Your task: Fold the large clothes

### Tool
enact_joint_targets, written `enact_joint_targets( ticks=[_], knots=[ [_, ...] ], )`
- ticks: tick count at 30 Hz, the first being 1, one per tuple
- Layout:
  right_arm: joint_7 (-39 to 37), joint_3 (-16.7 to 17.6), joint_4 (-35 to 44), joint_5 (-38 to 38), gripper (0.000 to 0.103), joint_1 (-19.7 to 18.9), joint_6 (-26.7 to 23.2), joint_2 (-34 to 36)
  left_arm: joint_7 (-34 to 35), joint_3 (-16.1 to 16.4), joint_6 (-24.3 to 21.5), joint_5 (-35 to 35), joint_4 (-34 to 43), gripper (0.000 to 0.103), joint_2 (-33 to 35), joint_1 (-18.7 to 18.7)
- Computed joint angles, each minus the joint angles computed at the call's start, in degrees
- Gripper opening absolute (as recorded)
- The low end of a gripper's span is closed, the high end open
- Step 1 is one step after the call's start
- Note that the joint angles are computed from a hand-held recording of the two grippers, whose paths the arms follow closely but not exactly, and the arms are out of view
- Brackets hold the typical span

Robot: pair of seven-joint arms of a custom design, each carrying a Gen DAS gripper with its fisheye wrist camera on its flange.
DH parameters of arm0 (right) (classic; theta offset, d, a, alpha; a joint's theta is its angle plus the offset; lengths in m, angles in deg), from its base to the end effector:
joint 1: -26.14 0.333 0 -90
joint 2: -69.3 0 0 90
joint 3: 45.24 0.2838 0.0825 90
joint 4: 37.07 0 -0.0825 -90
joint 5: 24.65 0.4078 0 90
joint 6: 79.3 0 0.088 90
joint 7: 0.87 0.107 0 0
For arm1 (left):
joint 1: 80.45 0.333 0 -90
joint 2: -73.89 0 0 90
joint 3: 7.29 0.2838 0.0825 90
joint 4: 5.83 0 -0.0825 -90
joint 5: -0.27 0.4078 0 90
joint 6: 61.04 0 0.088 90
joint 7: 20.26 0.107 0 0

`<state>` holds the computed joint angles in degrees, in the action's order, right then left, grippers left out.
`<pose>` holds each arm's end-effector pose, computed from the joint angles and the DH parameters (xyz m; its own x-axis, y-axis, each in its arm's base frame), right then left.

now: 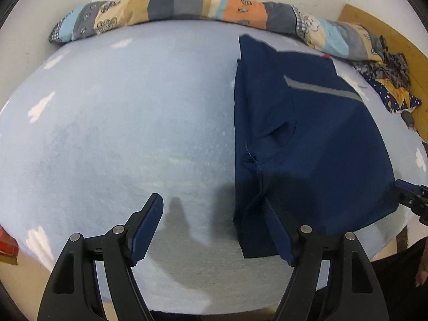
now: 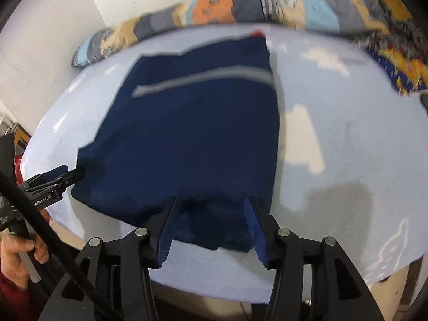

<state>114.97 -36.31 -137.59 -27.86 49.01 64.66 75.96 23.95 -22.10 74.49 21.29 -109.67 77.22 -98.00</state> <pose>0.5656 0.3462 0.5316 0.1972 -0.9532 -0.2293 -0.8310 -0.0384 -0.5549 0.5454 -0.3368 0.5195 0.0163 -0.9965 0.0824 -0.8402 -0.0583 -0.5392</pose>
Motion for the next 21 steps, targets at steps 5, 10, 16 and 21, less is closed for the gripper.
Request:
enact_joint_targets(
  ticks=[5, 10, 16, 21],
  knots=[
    [2.8, -0.3, -2.4, -5.4, 0.055, 0.9, 6.5, -1.9, -6.5, -0.2, 4.5, 8.5, -1.9, 0.076, -2.3, -0.7],
    [3.0, 0.0, 1.1, -4.5, 0.057, 0.8, 0.3, 1.0, -7.7, -1.2, 4.9, 10.2, 0.4, 0.079, 0.4, -2.1],
    [3.8, 0.1, -1.3, -5.2, 0.058, 1.1, 4.1, -0.4, -4.8, -1.2, -1.6, 13.0, 8.0, 0.079, 7.0, -5.5],
    [8.8, -0.3, -3.6, -10.7, 0.058, 1.9, 5.0, -2.3, -5.9, -0.8, -1.5, 16.9, 7.6, 0.083, 6.6, -6.9]
  ],
)
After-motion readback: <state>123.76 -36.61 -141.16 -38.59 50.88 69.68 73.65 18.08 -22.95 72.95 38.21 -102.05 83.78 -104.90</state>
